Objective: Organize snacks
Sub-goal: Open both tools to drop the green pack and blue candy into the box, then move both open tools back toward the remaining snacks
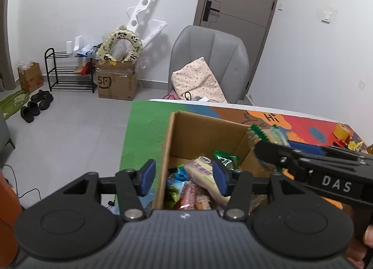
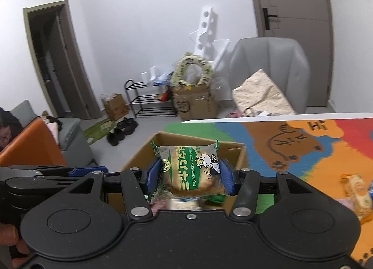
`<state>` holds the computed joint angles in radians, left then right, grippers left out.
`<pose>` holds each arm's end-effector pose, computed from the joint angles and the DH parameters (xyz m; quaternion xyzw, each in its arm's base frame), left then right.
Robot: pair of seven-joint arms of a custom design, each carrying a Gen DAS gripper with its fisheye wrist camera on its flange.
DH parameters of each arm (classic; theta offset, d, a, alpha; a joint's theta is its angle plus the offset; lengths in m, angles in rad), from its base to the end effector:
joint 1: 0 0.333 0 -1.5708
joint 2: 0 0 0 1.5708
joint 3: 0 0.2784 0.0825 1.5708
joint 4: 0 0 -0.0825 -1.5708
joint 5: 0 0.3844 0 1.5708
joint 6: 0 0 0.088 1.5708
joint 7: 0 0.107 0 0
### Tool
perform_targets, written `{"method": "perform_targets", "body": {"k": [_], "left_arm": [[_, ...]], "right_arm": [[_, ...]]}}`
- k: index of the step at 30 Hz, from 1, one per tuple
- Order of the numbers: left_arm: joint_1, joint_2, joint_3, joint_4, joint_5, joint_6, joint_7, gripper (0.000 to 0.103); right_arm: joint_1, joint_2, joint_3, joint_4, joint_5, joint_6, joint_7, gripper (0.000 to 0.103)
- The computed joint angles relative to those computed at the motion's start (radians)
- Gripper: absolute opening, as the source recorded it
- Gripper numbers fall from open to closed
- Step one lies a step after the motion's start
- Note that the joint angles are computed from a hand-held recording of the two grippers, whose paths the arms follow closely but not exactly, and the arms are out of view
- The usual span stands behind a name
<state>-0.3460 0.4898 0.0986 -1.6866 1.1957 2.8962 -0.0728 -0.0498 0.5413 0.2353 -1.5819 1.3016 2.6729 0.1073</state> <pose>0.6452 -0.2282 0.3343 -0.7187 0.5383 -0.3331 0.2875 0.7003 0.0775 0.3386 -0.7484 0.4390 -0.1325 0.4793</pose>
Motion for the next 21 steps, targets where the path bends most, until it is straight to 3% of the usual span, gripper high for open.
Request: {"method": "perform_targets", "body": {"k": [3, 6, 10, 21], "left_arm": [[-0.006, -0.029, 0.006, -0.031, 0.019, -0.023, -0.033, 0.055], [0.003, -0.061, 0.006, -0.070, 0.071, -0.017, -0.087, 0.064], [0.032, -0.085, -0.017, -0.101, 0.118, -0.035, -0.148, 0.071], [0.077, -0.130, -0.090, -0.146, 0.201, -0.077, -0.262, 0.084]], "right_arm": [[0.004, 0.009, -0.004, 0.016, -0.032, -0.037, 0.047, 0.052], [0.000, 0.008, -0.006, 0.014, -0.056, -0.073, 0.086, 0.052], [-0.010, 0.012, -0.019, 0.021, -0.123, -0.185, 0.176, 0.060], [-0.030, -0.073, -0.046, -0.095, -0.038, -0.126, 0.120, 0.069]]}}
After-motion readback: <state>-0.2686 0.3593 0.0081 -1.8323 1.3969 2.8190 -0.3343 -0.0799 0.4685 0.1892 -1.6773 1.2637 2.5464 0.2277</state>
